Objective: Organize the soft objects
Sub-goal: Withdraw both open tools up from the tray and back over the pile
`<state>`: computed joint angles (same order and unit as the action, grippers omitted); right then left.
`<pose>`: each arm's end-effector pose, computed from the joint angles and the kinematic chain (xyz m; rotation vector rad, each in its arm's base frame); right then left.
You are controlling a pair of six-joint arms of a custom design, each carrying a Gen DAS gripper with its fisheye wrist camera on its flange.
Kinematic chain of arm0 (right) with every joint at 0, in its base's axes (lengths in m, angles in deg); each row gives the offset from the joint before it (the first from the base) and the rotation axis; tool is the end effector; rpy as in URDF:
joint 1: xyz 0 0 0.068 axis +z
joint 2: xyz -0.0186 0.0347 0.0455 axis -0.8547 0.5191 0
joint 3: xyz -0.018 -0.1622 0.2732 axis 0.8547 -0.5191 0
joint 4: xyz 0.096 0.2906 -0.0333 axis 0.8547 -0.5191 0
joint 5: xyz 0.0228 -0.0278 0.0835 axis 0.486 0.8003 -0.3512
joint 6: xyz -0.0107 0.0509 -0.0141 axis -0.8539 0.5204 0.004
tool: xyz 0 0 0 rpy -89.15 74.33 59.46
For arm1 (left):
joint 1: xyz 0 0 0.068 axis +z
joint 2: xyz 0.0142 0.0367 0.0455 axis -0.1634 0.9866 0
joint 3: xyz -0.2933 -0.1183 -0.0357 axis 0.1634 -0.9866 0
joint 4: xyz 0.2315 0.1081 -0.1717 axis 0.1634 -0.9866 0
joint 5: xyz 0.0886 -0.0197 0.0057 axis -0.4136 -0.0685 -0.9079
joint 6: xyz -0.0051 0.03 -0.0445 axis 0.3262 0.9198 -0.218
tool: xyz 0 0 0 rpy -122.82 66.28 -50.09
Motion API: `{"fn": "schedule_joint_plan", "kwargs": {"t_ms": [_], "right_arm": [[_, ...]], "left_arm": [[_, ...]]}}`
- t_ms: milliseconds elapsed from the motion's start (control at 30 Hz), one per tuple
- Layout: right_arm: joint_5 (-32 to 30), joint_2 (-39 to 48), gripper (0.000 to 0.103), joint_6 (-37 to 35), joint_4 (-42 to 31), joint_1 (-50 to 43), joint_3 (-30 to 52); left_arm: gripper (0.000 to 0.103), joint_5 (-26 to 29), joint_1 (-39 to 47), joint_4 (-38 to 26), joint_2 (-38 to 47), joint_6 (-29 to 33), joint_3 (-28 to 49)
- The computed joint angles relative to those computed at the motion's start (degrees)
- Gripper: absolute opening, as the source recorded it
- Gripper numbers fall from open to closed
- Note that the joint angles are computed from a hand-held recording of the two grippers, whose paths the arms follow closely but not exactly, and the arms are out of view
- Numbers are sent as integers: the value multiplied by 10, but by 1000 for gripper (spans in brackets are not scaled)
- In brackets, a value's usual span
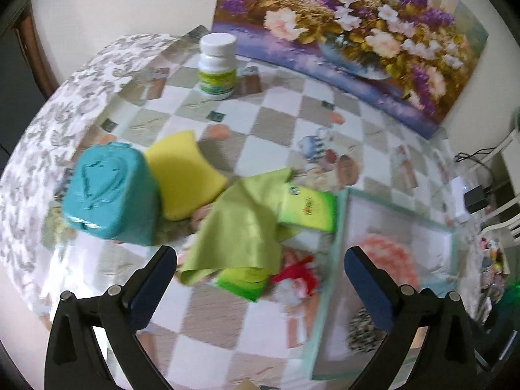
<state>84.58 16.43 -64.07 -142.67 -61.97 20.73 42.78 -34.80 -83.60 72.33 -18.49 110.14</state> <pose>0.2943 -0.0135 0.3045 -0.1933 2.7588 0.0635 0.2101 -0.0890 0.3098 -0.8731 2.5631 -0.0381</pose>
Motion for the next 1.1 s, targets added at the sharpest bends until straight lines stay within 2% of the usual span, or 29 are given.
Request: {"fn": "schedule_joint_plan", "kwargs": {"t_ms": [233, 533, 767, 1100], "right_arm": [[1, -24, 103, 9, -10, 61, -16], [-24, -42, 103, 28, -22, 128, -17], [-15, -40, 103, 54, -17, 192, -33], [21, -15, 103, 74, -6, 281, -54]], "left_arm": [[103, 15, 23, -9, -40, -13, -26], [103, 27, 75, -20, -95, 2, -56], [103, 39, 117, -17, -145, 11, -88], [103, 88, 150, 3, -123, 43, -115]]}}
